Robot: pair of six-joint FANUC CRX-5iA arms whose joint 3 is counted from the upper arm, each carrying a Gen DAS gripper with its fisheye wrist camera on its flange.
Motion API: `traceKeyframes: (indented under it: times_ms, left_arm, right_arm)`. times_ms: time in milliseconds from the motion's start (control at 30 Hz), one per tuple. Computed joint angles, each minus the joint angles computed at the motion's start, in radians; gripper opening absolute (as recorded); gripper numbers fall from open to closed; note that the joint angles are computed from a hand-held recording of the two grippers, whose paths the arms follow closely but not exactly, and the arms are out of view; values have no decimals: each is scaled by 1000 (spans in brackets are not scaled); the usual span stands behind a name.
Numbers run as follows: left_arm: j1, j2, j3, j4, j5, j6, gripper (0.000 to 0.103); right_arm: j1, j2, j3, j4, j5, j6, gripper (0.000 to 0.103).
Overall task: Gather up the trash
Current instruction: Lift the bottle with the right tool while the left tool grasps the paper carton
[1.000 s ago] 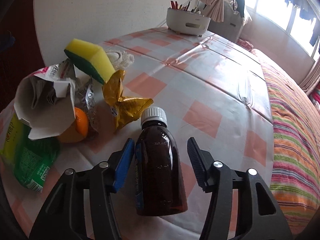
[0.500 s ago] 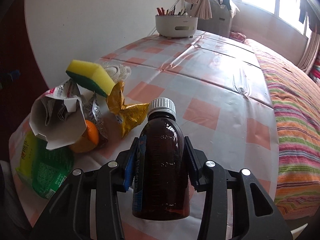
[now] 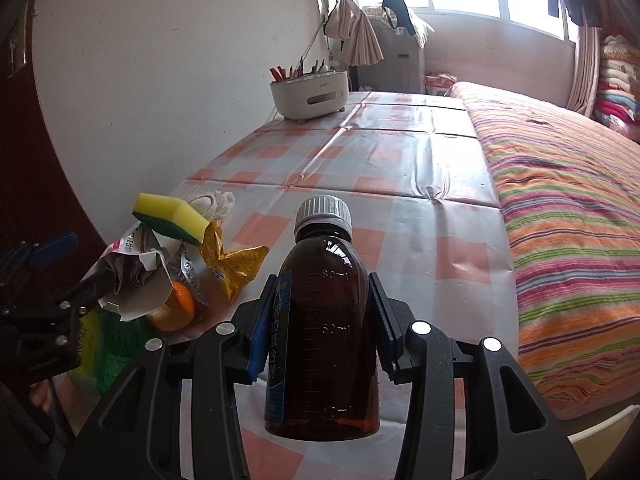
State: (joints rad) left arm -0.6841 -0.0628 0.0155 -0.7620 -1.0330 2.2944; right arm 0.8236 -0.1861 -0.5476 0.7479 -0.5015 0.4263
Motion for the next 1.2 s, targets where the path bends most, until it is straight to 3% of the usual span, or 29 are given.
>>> traceKeyframes:
  times_ms: [133,233,267,367,433,600,800,1200]
  left_arm:
    - [8,54,43,-6,-75,0,81]
    - [55,54,30,56,-59,-34,81]
    - [70,50,23,74,-52,-44,77]
    - [113,30,-2,133,-24,-83,44]
    - [141,4,-30,168,13,-92,41]
    - [177,-49,-75,205,81,-106,16]
    - [200,-91,-121,255,164,-145,10]
    - [191,-144,-155,247,254,-98,9]
  right_arm:
    - [-16,-47,-49,81,17,-87,42]
    - [-25,-83,-86,135,21,-143,42]
    - [-26,-94,-93,131,20,-139,42]
    - [-29,-110,-113,155,4,-170,42]
    - [-32,-117,-121,149,2,-177,42]
    - [-51,-137,-145,178,5,-247,42]
    - [-63,-158,-169,240,28,-317,42]
    - [-60,-203,-209,317,32,-386,42]
